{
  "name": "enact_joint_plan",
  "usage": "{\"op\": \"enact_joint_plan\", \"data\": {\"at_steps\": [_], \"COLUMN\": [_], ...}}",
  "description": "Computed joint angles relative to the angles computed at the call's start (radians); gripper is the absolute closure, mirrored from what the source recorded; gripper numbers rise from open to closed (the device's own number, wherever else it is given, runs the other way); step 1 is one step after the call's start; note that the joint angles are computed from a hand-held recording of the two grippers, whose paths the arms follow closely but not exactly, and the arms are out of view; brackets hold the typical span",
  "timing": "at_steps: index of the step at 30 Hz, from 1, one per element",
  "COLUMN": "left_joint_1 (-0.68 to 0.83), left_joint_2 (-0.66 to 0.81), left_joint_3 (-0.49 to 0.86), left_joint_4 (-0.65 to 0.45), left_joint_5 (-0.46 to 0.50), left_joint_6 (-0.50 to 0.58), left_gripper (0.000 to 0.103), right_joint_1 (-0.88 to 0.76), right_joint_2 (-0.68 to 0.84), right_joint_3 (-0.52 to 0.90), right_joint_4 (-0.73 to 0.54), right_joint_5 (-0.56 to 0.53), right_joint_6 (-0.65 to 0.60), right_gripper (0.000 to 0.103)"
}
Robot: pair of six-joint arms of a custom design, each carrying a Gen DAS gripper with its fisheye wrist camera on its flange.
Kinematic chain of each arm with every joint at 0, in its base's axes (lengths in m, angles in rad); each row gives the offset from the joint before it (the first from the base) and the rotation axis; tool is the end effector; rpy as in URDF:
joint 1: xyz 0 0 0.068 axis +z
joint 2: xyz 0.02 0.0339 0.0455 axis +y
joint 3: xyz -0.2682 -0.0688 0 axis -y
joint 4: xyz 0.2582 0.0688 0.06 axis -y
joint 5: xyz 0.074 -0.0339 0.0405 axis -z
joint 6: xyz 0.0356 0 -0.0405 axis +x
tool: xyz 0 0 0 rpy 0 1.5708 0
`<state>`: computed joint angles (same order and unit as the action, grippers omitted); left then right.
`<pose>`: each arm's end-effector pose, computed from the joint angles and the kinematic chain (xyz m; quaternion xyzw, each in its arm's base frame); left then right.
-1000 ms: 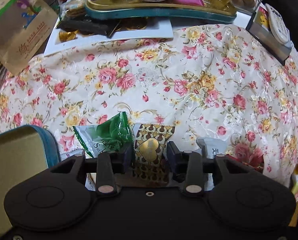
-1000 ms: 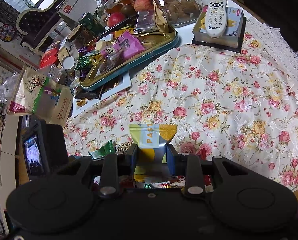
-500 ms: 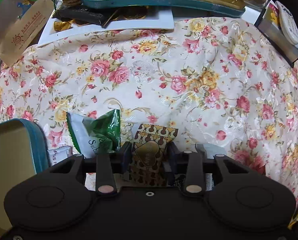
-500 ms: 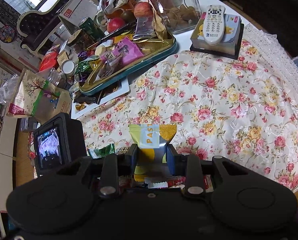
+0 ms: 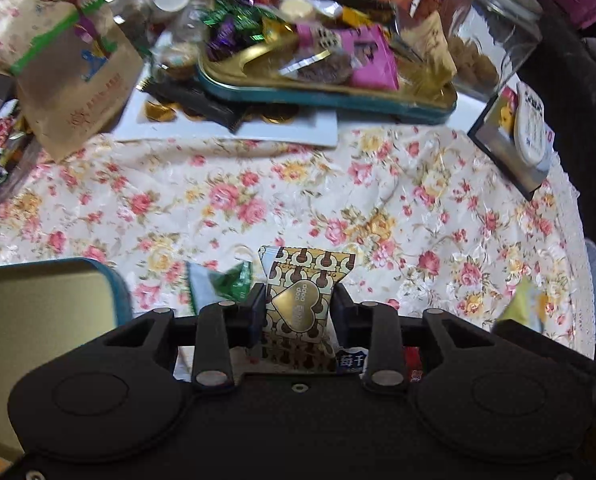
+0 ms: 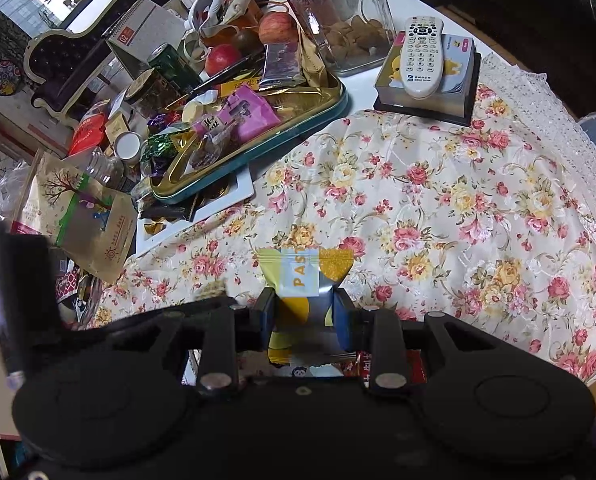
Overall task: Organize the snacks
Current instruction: 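Carry both packets over the gold tray and open both grippers to drop them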
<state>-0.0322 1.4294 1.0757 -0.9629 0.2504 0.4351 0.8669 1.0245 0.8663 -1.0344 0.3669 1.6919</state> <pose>0.2721 -0.0176 0.2409 0.2433 0.9538 -0.0962 0.1480 0.1293 0.1325 0.2616 0.4186 0.8709 0.1256 0.2247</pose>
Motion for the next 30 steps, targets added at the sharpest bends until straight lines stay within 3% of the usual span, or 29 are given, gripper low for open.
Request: {"op": "enact_joint_plan", "data": {"at_steps": [8, 15, 30], "left_joint_1": [0.194, 0.376, 0.591], "left_joint_2": [0.034, 0.155, 0.380], "left_joint_3": [0.117, 0.246, 0.499], "left_joint_4": [-0.047, -0.075, -0.122], "left_joint_5": [-0.026, -0.042, -0.031], "left_joint_6": [0.130, 0.226, 0.235], "left_gripper": [0.061, 0.061, 0.061], "right_joint_1": [-0.021, -0.008, 0.042], "right_joint_2": [0.123, 0.304, 0.699], "right_joint_3": [0.043, 0.158, 0.519], "right_joint_4": [0.060, 0.136, 0.281], "right_joint_5": [-0.040, -0.073, -0.166], "right_joint_6": [-0.057, -0.132, -0.312], "right_gripper": [0.070, 0.071, 0.070]}}
